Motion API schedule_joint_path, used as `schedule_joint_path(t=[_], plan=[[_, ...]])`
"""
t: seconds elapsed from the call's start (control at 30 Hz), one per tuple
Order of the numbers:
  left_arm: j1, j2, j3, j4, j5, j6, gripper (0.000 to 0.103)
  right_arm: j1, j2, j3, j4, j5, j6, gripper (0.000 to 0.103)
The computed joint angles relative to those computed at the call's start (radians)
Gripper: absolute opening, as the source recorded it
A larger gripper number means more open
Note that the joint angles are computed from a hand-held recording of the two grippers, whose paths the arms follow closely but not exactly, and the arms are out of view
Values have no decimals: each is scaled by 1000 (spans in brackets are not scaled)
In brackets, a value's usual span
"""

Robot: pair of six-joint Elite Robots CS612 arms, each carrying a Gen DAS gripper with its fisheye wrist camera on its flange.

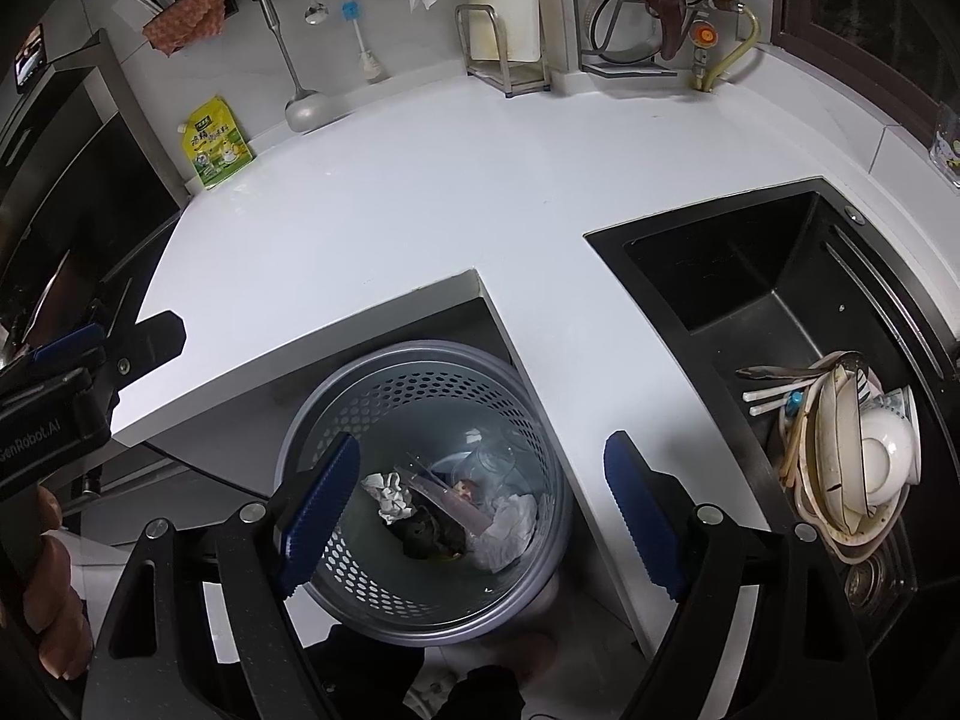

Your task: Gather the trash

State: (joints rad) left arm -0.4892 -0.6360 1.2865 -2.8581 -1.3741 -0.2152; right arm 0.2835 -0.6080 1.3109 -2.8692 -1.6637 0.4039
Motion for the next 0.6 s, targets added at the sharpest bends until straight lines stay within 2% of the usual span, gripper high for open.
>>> schedule_joint_path(t=[0.6], plan=[[-2, -3, 0, 20, 24, -18, 97, 2, -5, -2, 13, -28, 15, 81]])
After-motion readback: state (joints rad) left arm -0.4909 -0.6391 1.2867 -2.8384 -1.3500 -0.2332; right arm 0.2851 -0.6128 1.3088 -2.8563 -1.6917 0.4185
